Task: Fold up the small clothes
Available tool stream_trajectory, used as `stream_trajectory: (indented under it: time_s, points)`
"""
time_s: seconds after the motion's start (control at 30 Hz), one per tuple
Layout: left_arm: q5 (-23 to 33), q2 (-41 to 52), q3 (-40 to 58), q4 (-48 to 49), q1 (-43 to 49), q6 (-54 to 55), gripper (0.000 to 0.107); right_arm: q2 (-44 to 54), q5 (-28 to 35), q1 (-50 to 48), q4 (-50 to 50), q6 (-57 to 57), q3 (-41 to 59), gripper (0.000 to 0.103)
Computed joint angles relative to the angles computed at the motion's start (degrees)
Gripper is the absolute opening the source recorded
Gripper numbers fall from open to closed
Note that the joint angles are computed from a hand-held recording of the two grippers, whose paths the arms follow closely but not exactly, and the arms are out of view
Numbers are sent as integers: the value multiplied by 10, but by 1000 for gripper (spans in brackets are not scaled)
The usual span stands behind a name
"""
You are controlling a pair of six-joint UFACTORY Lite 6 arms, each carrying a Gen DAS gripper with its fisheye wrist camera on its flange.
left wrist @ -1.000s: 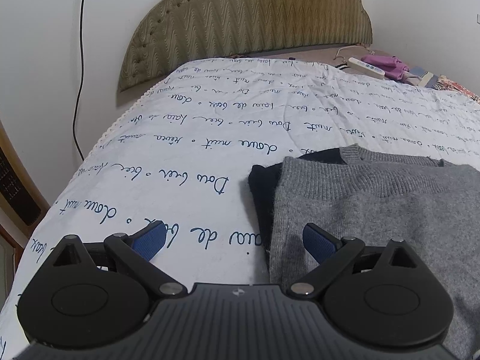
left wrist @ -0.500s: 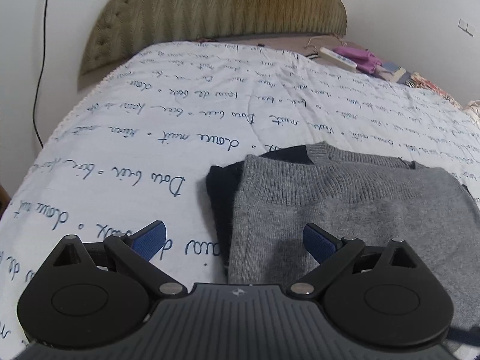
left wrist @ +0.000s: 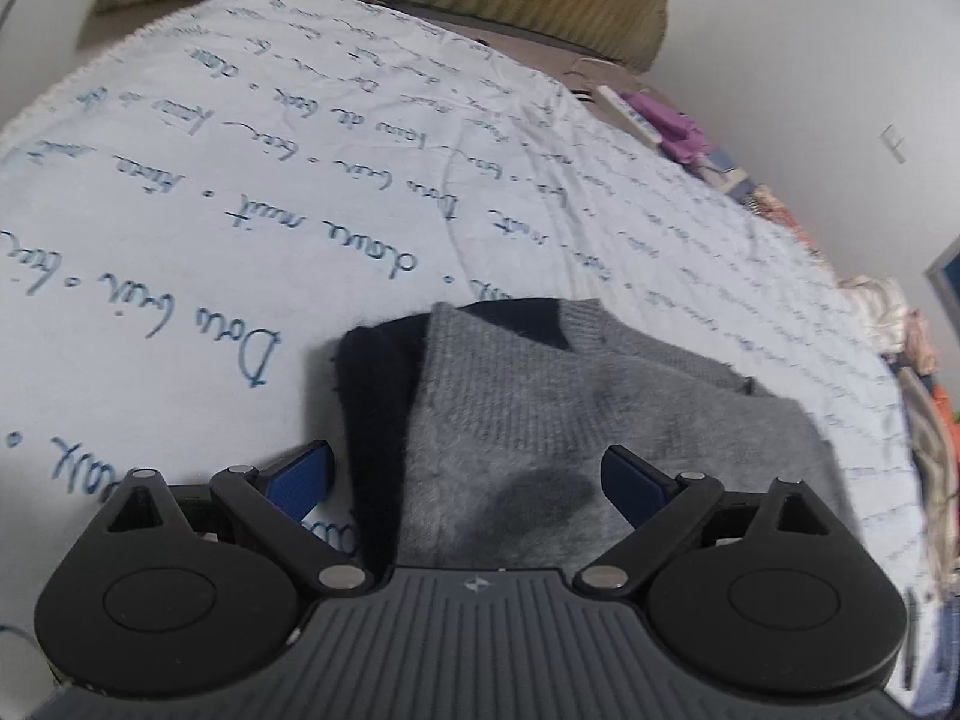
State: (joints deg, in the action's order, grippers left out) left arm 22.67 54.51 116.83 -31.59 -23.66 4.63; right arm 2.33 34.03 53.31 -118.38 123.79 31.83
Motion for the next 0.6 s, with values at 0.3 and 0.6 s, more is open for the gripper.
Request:
stream_trajectory:
  time_s: [0.3, 0.6]
  points:
    - [55, 100, 122, -183, 36, 141, 66, 171, 158, 52, 28, -86, 109, 83]
    - [52, 121, 159, -81, 40, 7, 13, 228, 136, 34, -33, -93, 164, 18]
